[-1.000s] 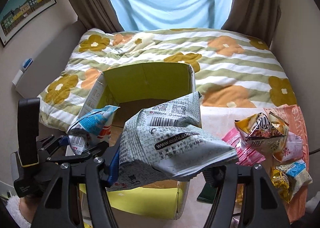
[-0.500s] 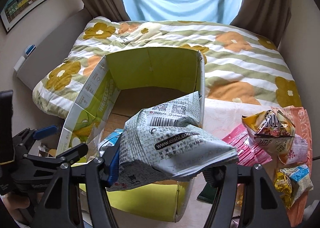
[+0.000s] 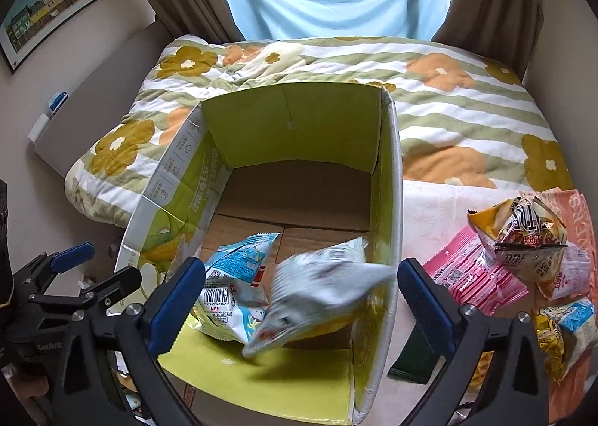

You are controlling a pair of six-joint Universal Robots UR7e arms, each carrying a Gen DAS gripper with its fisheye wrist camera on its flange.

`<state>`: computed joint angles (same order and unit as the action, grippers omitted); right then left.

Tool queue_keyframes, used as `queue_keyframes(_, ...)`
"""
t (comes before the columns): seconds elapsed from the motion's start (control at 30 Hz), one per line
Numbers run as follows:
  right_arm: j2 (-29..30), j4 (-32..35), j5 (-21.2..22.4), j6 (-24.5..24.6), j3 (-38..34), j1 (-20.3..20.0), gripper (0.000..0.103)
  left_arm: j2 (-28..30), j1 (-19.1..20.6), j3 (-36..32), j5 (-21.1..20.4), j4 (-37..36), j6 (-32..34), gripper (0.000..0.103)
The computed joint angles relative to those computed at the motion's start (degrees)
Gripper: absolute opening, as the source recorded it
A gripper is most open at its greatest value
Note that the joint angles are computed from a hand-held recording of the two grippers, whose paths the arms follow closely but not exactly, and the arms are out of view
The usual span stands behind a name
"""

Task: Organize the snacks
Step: 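Move both open tools back over the snack pile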

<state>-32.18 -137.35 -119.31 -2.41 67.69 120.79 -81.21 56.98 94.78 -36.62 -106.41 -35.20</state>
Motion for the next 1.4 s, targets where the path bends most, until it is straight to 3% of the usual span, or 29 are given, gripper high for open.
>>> queue_keyframes(0.4, -1.95, -2.24, 0.34, 0.95, 1.88, 0.93, 0.103, -0.30, -0.26, 1.34, -0.49, -4.55, 4.87, 0.102)
queue_keyframes(0.67, -5.58, -4.12, 0.95, -0.82, 4.89, 0.96, 0.103, 0.56, -2.76, 1.40, 0.75, -4.77, 3.04, 0.102)
queue_keyframes(1.03, -18.78, -6.70, 3.23, -4.73, 12.64, -3.02, 0.103, 5.22, -10.32, 1.17, 3.53, -4.73, -6.25, 0.102)
queue_keyframes(1.4, -31.96, -6.91, 2.51, -9.24, 20.28, -9.85, 0.103, 14.27, -16.94, 0.81, 1.25, -7.26, -14.05, 0.102)
